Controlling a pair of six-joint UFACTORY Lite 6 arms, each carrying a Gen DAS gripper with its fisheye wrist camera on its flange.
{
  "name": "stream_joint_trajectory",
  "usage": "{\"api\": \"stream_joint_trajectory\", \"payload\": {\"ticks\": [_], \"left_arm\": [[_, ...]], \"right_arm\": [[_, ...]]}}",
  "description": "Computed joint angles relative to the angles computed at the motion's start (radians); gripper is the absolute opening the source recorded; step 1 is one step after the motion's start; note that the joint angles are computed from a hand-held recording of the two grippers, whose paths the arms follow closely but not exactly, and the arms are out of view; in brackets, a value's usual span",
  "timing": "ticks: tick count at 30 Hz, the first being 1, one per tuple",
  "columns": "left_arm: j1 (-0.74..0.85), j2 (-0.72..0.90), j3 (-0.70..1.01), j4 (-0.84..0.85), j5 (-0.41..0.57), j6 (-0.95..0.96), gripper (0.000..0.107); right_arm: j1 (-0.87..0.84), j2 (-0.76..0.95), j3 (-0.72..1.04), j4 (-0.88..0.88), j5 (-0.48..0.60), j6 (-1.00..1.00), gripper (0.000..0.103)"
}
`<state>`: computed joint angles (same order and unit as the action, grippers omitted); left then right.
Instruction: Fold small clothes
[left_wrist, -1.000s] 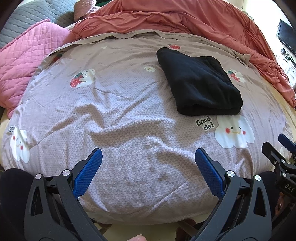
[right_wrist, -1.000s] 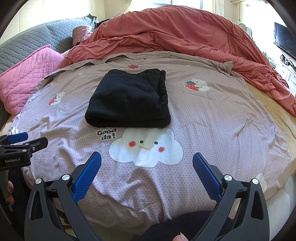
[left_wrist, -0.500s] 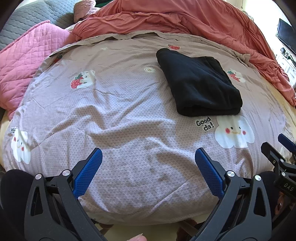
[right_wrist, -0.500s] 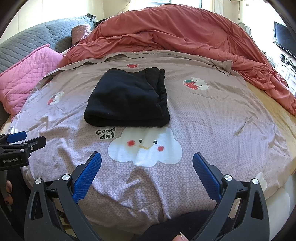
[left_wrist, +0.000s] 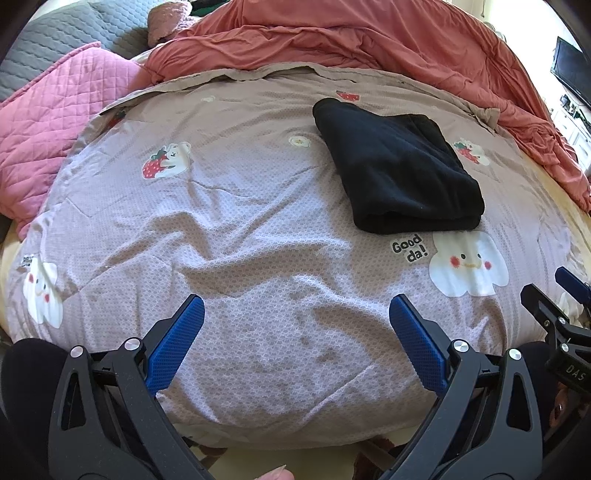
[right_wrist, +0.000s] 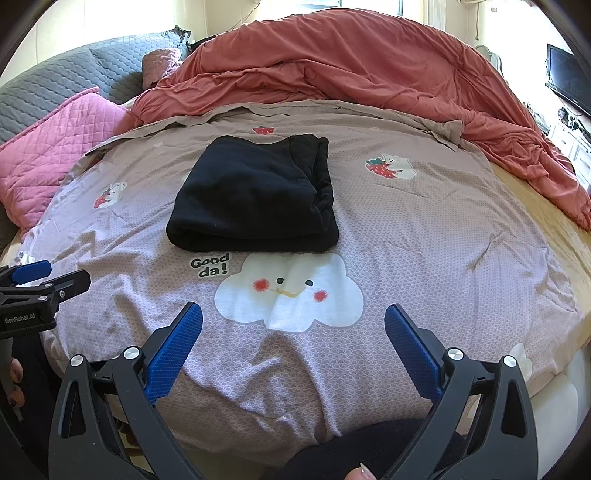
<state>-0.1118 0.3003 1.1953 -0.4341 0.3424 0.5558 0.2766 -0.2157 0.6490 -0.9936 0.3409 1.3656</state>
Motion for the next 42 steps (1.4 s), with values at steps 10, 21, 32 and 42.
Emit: {"api": "stream_joint_trajectory", "payload": {"ticks": [10, 21, 32, 42], "left_arm": [[-0.005, 0.005, 0.005, 0.041, 0.0, -0.038, 0.094], [-0.002, 0.013, 0.009, 0.047, 0.001, -0.037, 0.094], [0.001, 0.003, 0.018, 0.059, 0.017, -0.063, 0.094], [0.138, 0.078, 0.167, -0.024, 0.082, -0.036, 0.094]], "right_arm": [[-0.003, -0.001, 0.0, 0.006, 0.0, -0.007, 0.098], [0.003, 0.006, 0.007, 0.003, 0.004, -0.004, 0.098], [-0.009, -0.004, 0.001, 0.015, 0.007, -0.022, 0.098], [-0.174, -0.148, -0.069, 0.088, 0.032, -0.106, 0.098]]}}
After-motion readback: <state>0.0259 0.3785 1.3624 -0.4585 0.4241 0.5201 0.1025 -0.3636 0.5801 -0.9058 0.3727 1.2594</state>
